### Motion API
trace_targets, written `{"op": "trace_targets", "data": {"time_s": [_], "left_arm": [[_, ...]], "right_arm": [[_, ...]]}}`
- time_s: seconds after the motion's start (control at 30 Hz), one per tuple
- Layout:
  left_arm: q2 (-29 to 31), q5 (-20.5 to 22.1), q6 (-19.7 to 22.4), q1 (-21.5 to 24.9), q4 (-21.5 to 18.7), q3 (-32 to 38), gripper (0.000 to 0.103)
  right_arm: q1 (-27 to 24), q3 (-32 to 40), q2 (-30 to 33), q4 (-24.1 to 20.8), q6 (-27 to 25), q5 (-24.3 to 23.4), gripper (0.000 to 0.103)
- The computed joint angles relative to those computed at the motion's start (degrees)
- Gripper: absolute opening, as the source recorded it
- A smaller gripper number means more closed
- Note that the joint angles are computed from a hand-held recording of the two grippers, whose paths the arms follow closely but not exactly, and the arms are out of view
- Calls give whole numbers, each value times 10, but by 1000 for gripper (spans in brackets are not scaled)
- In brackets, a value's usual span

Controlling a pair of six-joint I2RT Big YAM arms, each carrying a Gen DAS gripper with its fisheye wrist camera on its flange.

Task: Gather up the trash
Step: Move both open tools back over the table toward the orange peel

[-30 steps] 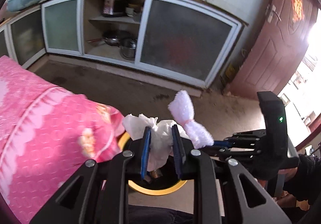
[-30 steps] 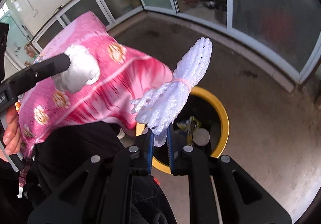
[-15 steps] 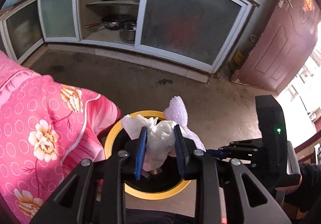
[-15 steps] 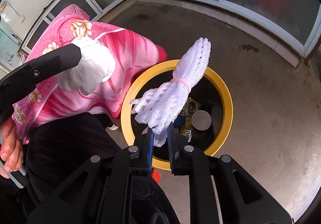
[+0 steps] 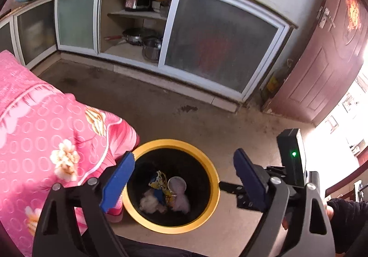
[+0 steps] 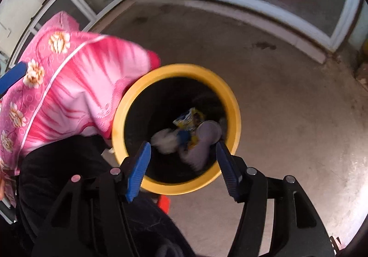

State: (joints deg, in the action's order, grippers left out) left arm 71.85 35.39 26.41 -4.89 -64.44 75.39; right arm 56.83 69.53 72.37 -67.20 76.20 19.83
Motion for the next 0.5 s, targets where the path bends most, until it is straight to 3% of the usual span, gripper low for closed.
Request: {"op": "trace_targets", "data": {"time_s": [0.23,0.37,0.5], "left_arm": [[-48,77,-10,79,-24,30,91],[-73,104,2,153,-31,45,95],[-90,121,23,259,-32,61,95]], "right_arm": [[46,69,-13,-100,10,161,62],[49,125,-2,-61,-67,196,64],[55,207,46,-16,-185,224,66]]}}
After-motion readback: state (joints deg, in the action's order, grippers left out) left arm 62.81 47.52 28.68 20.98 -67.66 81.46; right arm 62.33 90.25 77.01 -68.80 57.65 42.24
